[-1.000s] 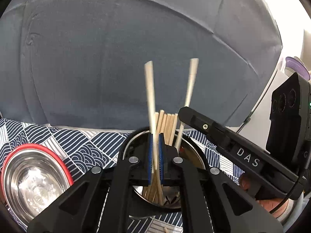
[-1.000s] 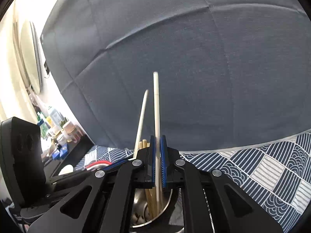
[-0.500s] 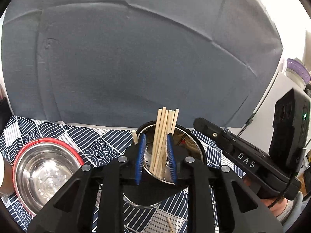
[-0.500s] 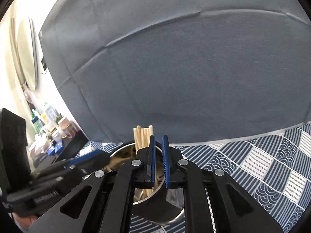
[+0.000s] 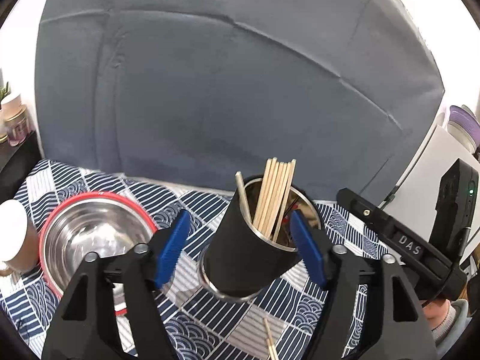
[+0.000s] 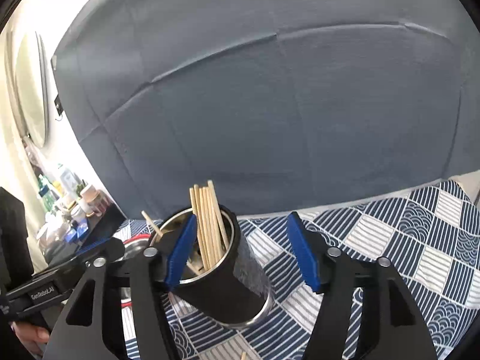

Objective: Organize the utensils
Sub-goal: 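Move both tools back down to the last chopsticks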

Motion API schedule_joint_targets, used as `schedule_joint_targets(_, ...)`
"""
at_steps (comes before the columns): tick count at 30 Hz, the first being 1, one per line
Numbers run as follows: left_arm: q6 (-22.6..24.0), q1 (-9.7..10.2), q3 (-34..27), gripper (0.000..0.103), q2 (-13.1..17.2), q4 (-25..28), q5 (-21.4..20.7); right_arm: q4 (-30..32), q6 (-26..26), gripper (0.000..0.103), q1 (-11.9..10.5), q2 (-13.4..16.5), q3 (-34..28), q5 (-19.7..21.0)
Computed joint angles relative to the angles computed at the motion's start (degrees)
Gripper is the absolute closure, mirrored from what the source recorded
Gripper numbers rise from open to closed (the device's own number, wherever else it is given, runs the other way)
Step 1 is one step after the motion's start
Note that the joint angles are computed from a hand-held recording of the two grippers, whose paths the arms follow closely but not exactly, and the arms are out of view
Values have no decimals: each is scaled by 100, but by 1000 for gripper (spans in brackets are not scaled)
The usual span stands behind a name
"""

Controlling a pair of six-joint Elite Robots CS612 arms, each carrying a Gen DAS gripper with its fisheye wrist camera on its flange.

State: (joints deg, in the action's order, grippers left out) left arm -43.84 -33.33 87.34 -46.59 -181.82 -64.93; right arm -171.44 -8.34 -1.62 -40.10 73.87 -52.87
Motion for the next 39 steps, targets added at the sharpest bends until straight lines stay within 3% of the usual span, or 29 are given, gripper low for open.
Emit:
schedule_joint_targets(2,-125,-16,53,20,-37,186,-6,21,-55,37,-5,-43,88,-61)
schedule_joint_targets(8,-353,-101,274,6,-135,456,99,203,-274,23,-29,-149,332,-269)
schedule_joint_targets(9,-393,-113,282,6,-143,541,130,272,-308,19,-32,-163,358,-307)
schedule_joint_targets(24,-761,-240,647,6,-286,1069,-10,1493,-1265,19,-67,-286,842,-1370)
schedule_joint_targets(29,-898,-265,734,6,-304,1200,-147,1877,-1419,19,-57,-295,943,-1545)
schedule_joint_targets(39,-1049,-312,900,6,-341,1401,-352,1985,-2015,19,63,-362,1175,-1875)
